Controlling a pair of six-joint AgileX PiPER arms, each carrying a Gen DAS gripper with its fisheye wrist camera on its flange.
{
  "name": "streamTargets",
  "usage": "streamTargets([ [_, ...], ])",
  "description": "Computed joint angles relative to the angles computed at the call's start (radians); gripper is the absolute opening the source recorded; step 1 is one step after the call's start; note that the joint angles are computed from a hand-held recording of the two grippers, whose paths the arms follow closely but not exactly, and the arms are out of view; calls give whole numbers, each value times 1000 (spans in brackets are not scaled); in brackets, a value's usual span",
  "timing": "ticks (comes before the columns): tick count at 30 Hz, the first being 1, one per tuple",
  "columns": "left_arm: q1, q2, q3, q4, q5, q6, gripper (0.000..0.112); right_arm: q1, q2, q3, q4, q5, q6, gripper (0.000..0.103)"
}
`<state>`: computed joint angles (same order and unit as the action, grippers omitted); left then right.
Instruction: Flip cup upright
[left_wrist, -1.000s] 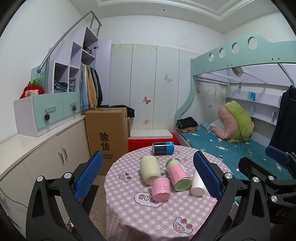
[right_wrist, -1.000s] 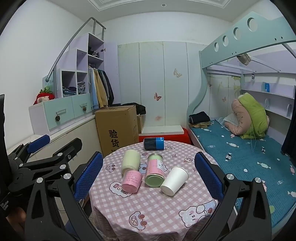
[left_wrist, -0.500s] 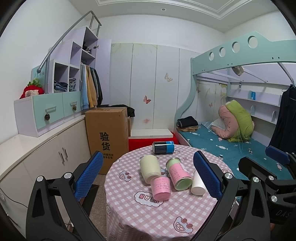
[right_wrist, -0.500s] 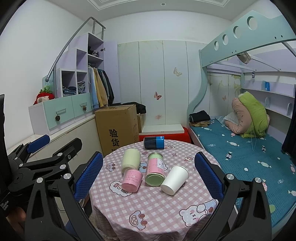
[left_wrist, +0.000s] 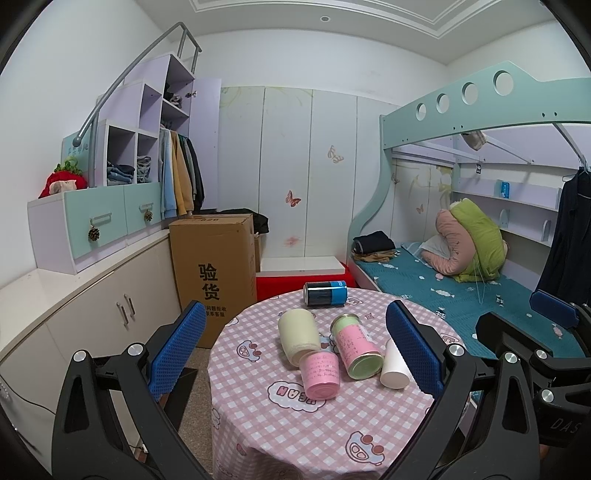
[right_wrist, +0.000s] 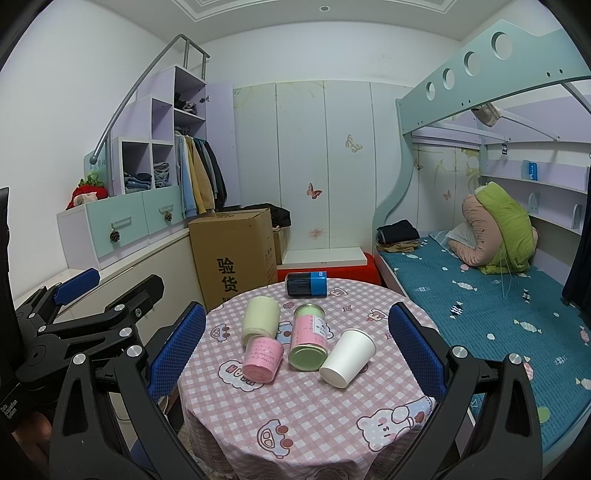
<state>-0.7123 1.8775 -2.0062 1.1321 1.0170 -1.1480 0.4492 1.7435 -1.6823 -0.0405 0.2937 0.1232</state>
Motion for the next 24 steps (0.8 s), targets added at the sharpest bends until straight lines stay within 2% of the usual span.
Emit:
streamTargets([
  [24, 7, 22, -35, -23, 6, 26, 98, -10, 4, -5, 34, 13, -31, 96],
])
